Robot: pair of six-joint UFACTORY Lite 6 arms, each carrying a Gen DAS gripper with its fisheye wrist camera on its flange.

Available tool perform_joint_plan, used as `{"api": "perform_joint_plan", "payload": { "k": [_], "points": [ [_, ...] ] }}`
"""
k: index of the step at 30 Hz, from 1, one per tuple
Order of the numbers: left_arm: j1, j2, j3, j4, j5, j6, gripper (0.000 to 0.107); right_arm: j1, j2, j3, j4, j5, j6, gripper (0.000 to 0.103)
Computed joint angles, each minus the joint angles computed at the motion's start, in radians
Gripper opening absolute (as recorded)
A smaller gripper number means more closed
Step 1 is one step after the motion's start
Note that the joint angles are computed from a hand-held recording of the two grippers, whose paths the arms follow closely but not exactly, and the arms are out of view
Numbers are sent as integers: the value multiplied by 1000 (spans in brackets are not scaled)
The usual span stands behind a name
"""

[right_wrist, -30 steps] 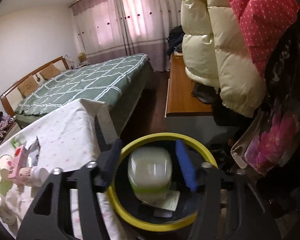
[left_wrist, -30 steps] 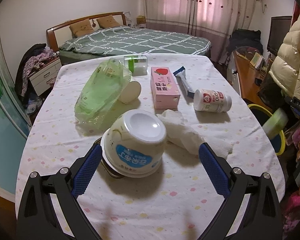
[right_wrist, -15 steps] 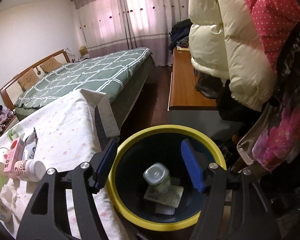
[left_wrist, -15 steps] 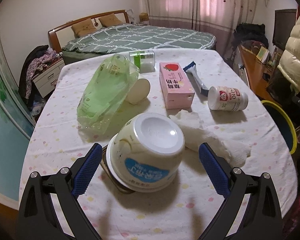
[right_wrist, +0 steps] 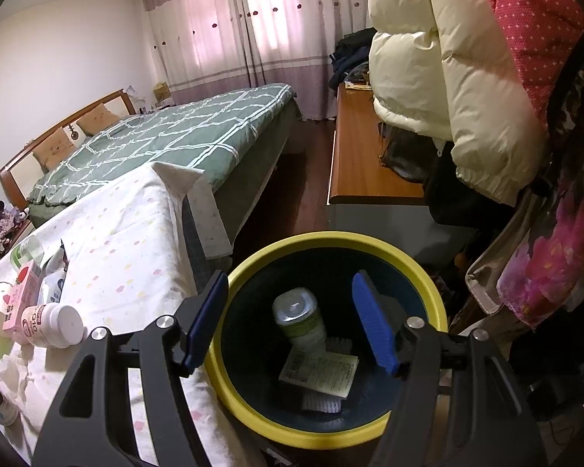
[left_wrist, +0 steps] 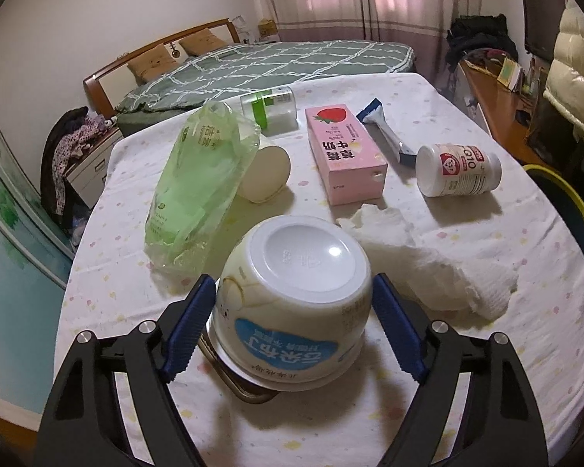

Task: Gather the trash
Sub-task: 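Grasp the white yogurt cup with the left gripper, then carry the yogurt cup over the yellow bin and open the left gripper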

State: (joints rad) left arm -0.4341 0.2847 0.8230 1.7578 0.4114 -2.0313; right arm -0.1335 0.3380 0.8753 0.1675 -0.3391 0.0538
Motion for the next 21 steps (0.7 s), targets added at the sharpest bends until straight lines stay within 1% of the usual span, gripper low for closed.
{"api": "perform_joint_plan", "payload": {
  "k": [4,8,12,17,21],
  "points": [
    [-11,27,19,-20,25,28,81,5,1,-5,-10,1,5,63],
    [10,13,15,-18,3,32,81,-7,-17,-28,-50,-4,40,63],
    [20,-65,-26,-46,17,57,81,-33,-37,-48,-110,-8,94,63],
    [-7,-211,-79,-139,45,140,81,-62,-52,-74,-218,-20,192,63],
    [-56,-280,-63,-225,52,227,81,-97,-65,-96,-313,-30,271,63]
  ]
}}
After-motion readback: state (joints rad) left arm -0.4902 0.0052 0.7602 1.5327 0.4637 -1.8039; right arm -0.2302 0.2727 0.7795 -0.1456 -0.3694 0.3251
